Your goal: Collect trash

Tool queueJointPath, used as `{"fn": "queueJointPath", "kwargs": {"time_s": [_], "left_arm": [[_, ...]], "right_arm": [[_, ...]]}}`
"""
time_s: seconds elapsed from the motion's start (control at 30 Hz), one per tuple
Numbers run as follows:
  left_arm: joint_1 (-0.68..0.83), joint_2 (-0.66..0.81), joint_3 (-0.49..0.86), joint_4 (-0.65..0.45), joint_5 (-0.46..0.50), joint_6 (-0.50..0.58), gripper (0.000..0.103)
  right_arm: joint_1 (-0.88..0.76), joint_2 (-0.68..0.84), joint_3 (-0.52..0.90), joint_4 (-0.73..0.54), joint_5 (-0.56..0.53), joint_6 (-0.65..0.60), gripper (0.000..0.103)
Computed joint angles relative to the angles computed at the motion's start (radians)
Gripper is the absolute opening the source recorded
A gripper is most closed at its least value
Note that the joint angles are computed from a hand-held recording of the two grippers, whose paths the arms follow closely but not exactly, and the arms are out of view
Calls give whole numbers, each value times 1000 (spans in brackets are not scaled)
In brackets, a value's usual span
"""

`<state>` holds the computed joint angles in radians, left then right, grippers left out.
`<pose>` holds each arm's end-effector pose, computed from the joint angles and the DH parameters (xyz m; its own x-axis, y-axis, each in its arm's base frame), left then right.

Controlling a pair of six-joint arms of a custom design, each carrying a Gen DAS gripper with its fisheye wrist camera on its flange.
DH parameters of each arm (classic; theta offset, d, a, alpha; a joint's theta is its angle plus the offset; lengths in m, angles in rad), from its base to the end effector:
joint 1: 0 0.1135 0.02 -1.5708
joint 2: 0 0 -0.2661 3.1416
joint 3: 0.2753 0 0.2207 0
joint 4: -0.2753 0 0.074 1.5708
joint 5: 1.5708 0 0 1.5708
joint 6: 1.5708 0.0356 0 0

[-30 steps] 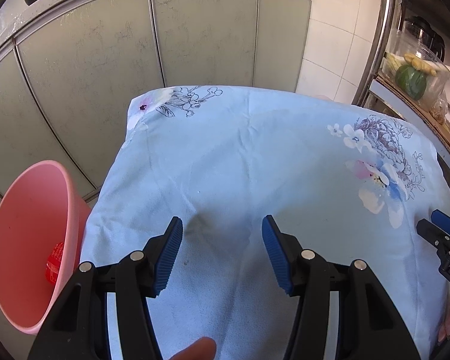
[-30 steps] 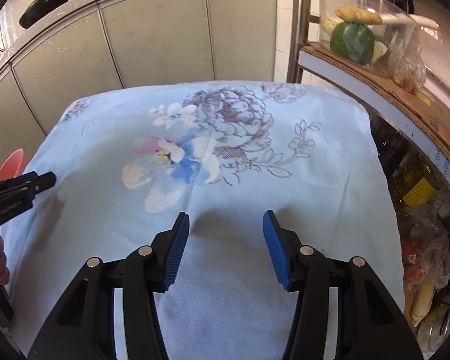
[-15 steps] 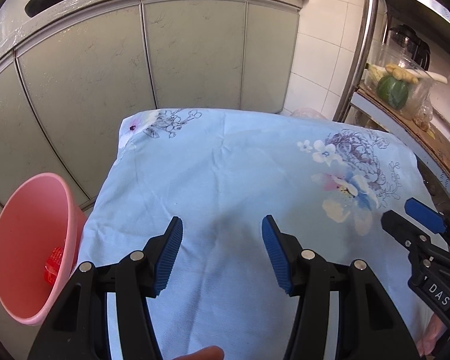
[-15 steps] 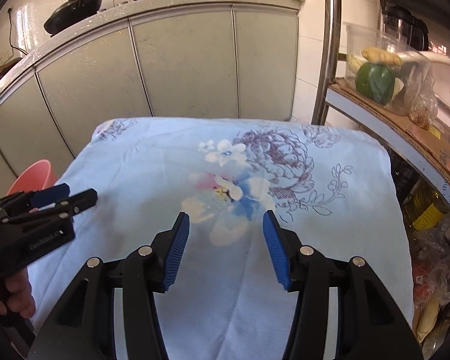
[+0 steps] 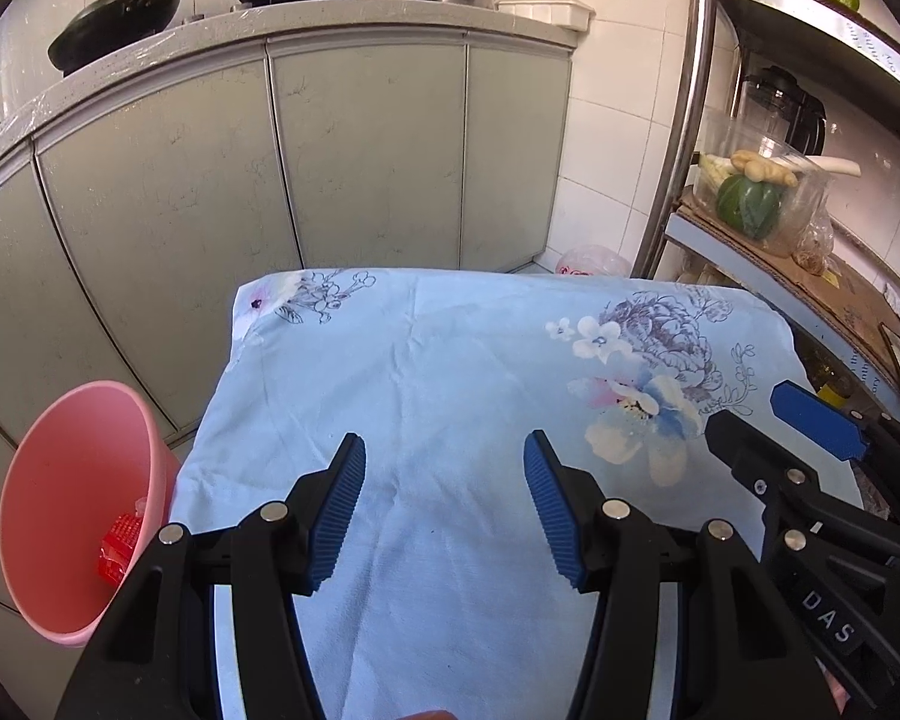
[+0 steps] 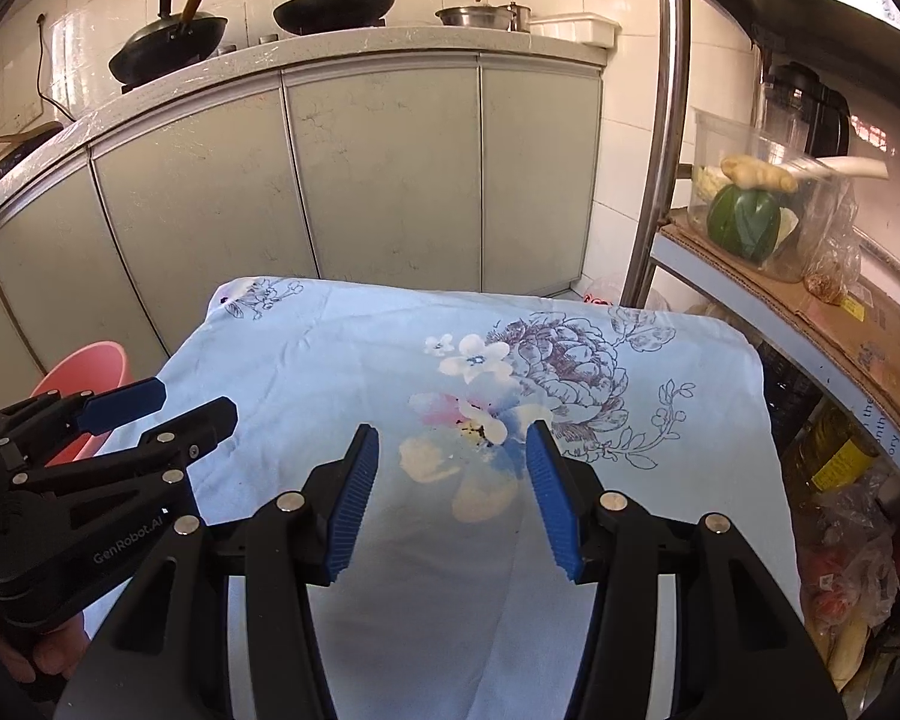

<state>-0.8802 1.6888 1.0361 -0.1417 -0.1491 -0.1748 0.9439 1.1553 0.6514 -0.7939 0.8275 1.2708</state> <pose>0.2162 -0.2533 0.2185 -0.5686 0.4181 -0.7085 0.6064 0.7950 -0.0175 0.1116 0.1093 0.2125 -0.5792 0.3024 -0.7570 0.4121 0.9098 0.0481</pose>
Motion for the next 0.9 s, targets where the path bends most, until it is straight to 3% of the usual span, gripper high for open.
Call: {"fn": "queueJointPath", "kwargs": {"time_s": [0.9], "left_arm": [[-29,-83,-39,-13,-29,6,55]], "right_arm": [[116,48,79,-179,55,169,52]]}}
